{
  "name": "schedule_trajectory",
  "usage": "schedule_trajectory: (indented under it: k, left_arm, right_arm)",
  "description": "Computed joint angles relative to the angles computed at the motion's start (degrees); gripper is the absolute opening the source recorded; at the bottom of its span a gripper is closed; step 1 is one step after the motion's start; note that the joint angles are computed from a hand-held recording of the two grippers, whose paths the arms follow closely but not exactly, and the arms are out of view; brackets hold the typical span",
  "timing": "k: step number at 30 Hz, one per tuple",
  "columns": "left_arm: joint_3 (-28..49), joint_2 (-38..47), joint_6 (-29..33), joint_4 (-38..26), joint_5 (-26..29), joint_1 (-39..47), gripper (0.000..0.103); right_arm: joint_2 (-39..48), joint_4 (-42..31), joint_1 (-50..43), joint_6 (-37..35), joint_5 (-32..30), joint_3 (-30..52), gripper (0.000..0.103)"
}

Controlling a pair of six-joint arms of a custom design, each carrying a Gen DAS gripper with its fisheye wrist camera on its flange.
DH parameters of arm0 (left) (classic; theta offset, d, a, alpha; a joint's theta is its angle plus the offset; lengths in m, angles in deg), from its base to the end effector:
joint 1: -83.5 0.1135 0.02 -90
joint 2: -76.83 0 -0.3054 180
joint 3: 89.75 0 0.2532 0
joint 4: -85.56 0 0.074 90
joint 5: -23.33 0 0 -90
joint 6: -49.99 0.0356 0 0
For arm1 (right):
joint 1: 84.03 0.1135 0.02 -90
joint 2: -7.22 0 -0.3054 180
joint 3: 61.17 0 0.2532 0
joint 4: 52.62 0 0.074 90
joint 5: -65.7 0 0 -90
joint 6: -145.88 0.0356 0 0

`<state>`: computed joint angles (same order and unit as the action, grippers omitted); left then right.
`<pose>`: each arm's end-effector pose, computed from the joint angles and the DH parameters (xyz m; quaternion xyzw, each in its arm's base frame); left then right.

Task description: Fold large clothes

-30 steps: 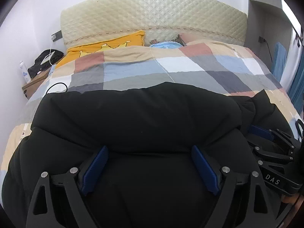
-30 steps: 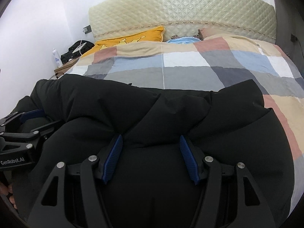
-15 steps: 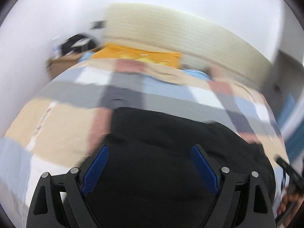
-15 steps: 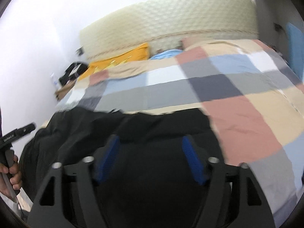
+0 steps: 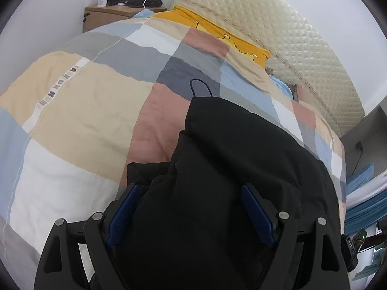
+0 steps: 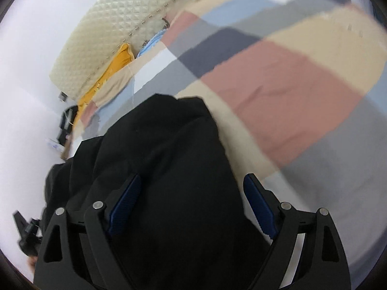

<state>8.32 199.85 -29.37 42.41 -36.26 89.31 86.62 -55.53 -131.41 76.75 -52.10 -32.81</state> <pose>0.4545 0.0281 0.1656 0.0897 0.9445 -0.2286 0.2183 0.1376 -0.1250 0.1315 0.4563 0.8058 0.1535 0.3447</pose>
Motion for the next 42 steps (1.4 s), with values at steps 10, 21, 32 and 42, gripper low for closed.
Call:
schedule_trajectory:
  k: [10,21,32,42]
  left_arm:
    - [-4.4,-2.7,-2.9,5.2,-3.3,-1.4,0.029]
    - [-16.9,-16.5,-9.5,25.6,2.9,2.9,0.013]
    - [-8.8,-4.0,-6.3,20.9,-10.8,-3.8,0.016]
    - [-12.4,-6.5,-6.6,23.5,-9.8,-3.0,0.018]
  right_arm:
    - [-2.7,4.9,6.1,2.4,-1.8,-0.6,0.028]
    - [-20.2,-5.0,13.6,1.3,9.1,8.5,0.008]
    - [4.4,1.4,17.9,-7.2,18.9,13.2,0.009]
    - [6.2,4.7,18.0,-9.5,21.6,10.1,0.013]
